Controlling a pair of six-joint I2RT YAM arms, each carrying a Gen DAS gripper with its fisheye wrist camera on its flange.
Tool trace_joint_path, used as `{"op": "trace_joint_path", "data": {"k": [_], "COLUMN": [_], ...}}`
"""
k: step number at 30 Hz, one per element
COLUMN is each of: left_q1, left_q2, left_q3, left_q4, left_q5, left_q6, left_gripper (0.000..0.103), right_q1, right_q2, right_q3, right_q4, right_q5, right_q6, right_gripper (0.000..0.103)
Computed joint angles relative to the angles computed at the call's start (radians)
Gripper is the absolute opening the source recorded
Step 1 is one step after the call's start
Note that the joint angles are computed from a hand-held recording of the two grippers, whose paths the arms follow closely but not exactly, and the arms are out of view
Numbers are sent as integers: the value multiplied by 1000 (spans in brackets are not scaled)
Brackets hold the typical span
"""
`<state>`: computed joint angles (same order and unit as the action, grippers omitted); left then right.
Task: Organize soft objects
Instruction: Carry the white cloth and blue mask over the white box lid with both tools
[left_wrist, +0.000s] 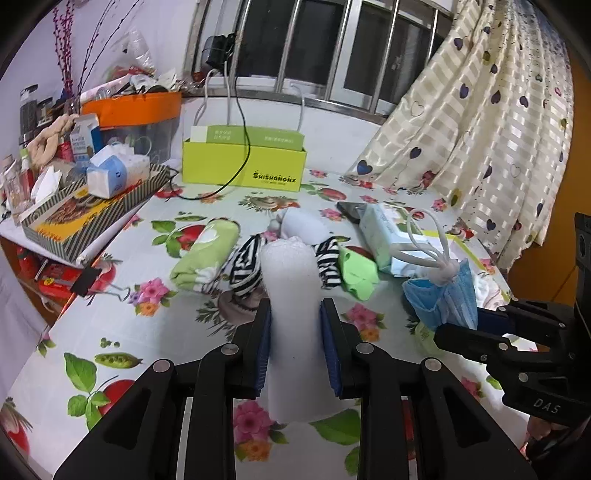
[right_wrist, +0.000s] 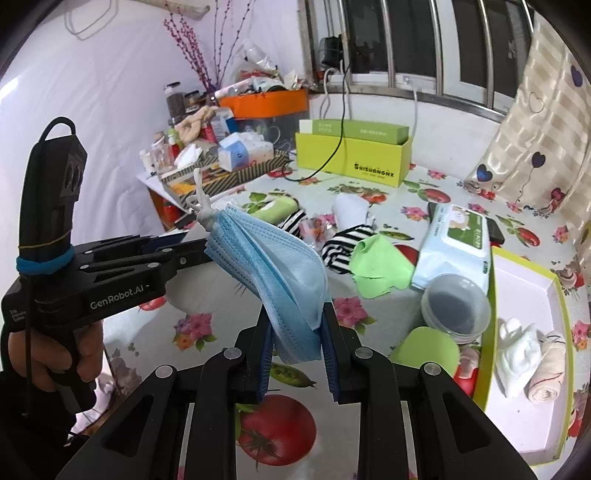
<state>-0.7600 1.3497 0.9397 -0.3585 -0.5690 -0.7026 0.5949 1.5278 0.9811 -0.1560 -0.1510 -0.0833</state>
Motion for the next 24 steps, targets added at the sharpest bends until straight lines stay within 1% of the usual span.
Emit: {"op": "trace_joint_path", "data": {"k": [9,24], "left_q1": [-33,-68], "left_q2": [45,146], "left_q3": [68,179], "left_q4": [-11,5], "left_q5": [-25,-16], "left_q6": [21,64], "left_gripper": [27,27], "right_q1": [-27,-102], "right_q2": [-51,-133], "right_q3": [-30,-84], "right_q4": [9,10], "right_q5": [5,3], "right_q6": [7,11], "right_gripper": [23,23]}}
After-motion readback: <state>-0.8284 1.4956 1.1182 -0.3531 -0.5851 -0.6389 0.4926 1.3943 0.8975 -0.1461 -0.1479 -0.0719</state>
